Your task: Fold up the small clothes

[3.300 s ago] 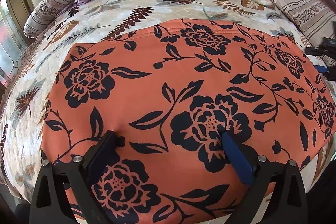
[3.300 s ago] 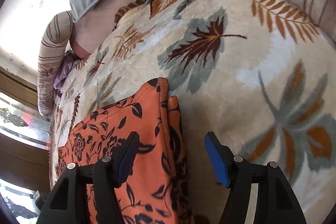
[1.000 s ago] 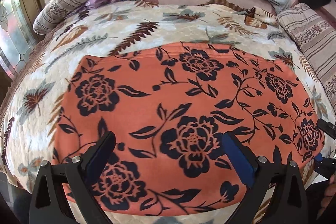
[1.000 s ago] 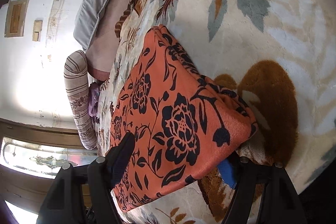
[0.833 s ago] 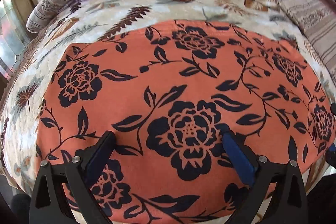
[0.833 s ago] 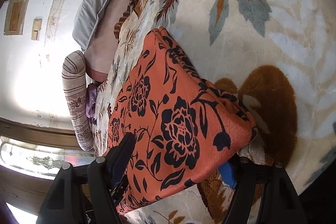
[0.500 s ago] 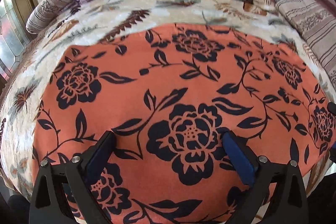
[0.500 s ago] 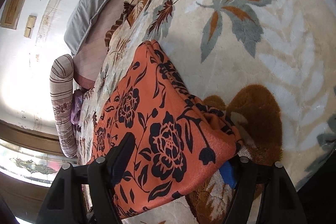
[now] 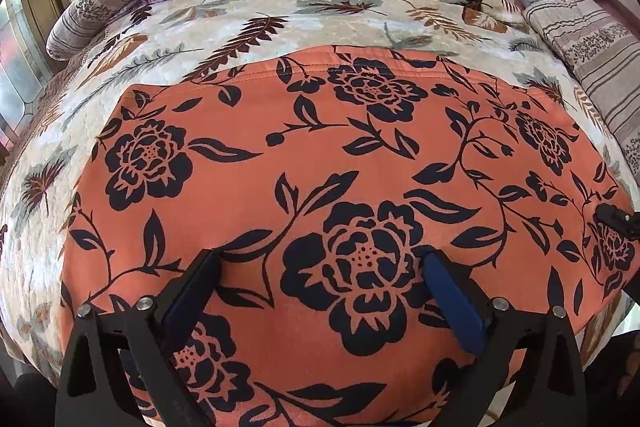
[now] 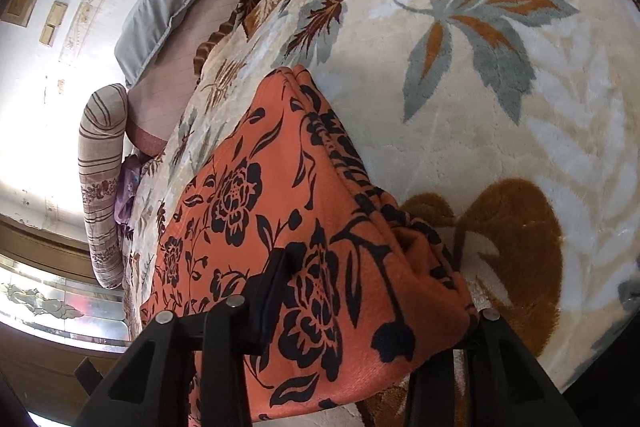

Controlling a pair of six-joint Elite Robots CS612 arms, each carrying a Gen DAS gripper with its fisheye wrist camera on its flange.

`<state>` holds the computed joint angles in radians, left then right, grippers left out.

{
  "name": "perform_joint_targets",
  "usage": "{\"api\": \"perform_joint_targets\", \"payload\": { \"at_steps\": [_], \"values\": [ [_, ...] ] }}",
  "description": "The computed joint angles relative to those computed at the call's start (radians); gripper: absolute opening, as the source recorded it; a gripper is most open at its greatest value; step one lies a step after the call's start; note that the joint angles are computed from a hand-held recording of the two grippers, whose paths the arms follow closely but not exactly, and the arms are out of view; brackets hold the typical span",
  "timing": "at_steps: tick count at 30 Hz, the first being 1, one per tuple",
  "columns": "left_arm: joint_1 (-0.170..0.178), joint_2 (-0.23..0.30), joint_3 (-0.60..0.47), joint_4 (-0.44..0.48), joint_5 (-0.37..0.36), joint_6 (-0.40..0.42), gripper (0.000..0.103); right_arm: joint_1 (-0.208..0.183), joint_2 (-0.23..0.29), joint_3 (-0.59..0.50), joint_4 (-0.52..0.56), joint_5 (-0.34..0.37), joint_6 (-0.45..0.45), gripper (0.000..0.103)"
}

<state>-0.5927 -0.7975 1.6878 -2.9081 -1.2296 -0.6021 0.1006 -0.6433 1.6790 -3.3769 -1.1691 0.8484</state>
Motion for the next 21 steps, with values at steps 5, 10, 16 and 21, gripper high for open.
{"api": "perform_joint_targets", "payload": {
  "at_steps": [5, 10, 16, 21],
  "values": [
    [-0.004, -0.016, 0.014, 0.002, 0.018, -0.019, 0.102, -0.006, -0.004, 0.014, -0.024, 0.019, 0.035, 0.056],
    [-0.004, -0.008, 0.011, 0.022, 0.016, -0.019, 0.102, -0.004, -0.003, 0.019, -0.038, 0.007, 0.022, 0.061],
    [-0.004, -0.008, 0.008, 0.028, 0.019, -0.018, 0.102, -0.004, 0.0, 0.019, -0.05, 0.009, 0.022, 0.061],
    [-0.005, -0.006, 0.01, 0.02, 0.026, -0.015, 0.102, 0.0, -0.004, 0.017, -0.031, -0.009, -0.001, 0.052]
  ]
}}
